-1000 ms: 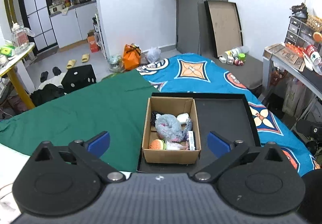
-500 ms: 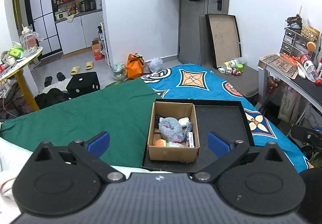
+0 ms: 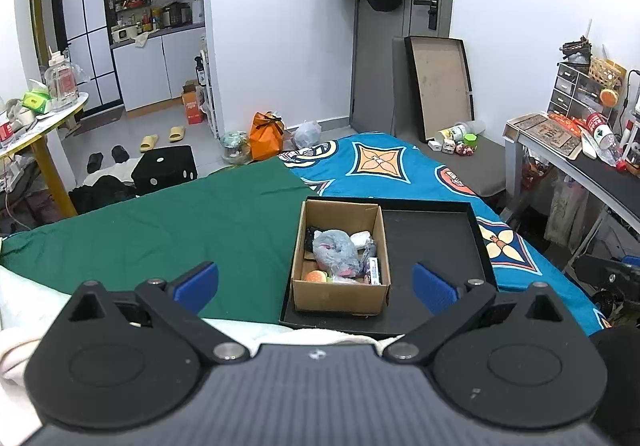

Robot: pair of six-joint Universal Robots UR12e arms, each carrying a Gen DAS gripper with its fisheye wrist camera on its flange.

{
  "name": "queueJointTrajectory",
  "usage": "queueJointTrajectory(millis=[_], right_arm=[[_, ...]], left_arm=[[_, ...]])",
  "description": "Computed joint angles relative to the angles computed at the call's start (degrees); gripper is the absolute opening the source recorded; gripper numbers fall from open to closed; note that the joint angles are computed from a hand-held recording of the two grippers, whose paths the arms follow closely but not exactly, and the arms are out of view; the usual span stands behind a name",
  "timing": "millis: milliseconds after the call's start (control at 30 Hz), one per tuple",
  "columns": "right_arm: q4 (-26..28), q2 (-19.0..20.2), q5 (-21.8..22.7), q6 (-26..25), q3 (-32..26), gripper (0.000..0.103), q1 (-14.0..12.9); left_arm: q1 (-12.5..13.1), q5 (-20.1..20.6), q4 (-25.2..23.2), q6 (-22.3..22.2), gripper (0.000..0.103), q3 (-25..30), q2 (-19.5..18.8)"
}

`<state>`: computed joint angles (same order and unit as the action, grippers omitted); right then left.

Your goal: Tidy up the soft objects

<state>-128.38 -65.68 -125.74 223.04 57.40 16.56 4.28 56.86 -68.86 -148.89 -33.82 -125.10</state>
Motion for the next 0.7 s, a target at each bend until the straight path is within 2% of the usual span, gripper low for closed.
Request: queueJointTrajectory(millis=[233, 700], right_arm=[[-0.8, -0.3, -0.3, -0.4, 0.6, 0.103, 0.2], [0.0, -0.8, -0.2, 1.1, 1.4, 0.103, 0.2]], left_arm=[[0.3, -0.3, 1.3, 0.0, 0.102, -2.2, 1.2], [0.3, -0.2, 0.5, -0.1, 0.102, -2.0, 1.2]])
